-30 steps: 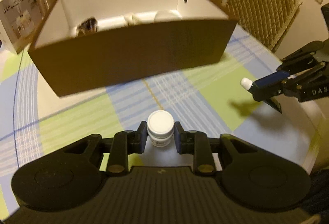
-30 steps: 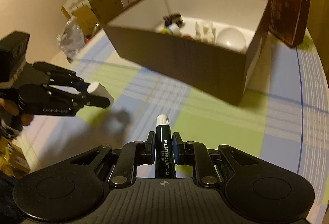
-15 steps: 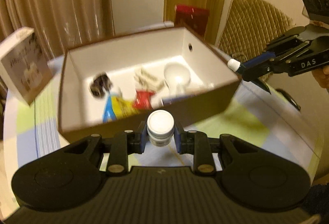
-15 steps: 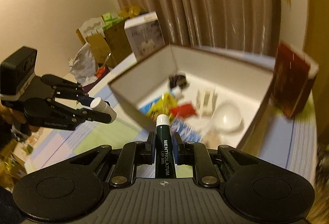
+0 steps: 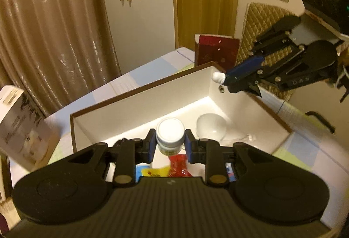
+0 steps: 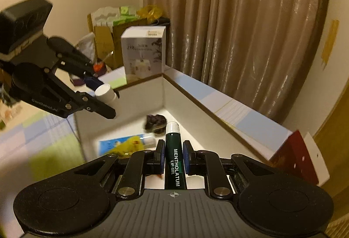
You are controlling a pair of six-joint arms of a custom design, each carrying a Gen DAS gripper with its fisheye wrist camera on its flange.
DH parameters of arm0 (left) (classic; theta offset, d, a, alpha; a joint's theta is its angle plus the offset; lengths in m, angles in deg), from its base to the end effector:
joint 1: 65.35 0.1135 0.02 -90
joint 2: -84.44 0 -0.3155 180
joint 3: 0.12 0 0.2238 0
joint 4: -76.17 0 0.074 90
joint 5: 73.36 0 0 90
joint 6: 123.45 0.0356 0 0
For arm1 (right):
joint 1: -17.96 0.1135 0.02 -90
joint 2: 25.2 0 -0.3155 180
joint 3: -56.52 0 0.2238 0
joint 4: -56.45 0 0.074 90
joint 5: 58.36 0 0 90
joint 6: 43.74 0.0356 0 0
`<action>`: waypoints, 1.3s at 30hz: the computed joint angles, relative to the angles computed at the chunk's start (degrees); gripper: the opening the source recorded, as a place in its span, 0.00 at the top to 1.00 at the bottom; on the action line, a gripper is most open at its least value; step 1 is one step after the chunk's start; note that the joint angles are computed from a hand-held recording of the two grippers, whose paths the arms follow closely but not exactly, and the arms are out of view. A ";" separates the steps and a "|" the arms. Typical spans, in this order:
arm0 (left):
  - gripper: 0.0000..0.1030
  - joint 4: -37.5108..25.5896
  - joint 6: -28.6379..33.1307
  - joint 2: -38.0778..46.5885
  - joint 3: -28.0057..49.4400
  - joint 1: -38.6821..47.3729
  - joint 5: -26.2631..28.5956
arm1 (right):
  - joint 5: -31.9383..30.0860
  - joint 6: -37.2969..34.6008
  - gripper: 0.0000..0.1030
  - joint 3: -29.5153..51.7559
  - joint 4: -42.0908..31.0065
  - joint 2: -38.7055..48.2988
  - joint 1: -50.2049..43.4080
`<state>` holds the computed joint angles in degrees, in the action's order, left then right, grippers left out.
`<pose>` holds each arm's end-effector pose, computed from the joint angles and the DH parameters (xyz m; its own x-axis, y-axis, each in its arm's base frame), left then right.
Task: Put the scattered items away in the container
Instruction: 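Carry the pill bottle and lip gel into the brown box with both tools, then open the left tool in the box while the right tool releases the lip gel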
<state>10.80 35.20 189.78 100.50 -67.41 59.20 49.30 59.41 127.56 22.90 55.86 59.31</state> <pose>0.3595 -0.0370 0.3051 -0.1030 0.6902 -0.7163 0.9686 0.2335 0.0857 0.2095 0.1700 0.3118 -0.6095 -0.2476 -0.7531 -0.3346 0.9416 -0.0388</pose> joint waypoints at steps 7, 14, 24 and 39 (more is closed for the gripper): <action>0.78 8.09 -5.12 6.98 2.27 -6.46 -7.00 | -4.22 -9.09 0.81 1.30 1.77 7.48 -7.86; 0.78 11.62 -9.78 14.69 6.62 -10.67 -12.84 | -6.90 -15.01 0.81 4.36 1.68 16.13 -13.41; 0.78 13.76 -13.40 21.38 10.80 -13.50 -16.02 | -9.90 -16.99 0.81 4.88 4.33 21.69 -17.06; 0.74 17.46 -14.30 23.07 9.41 -15.10 -18.57 | -10.75 -16.31 0.81 4.07 5.30 22.11 -17.47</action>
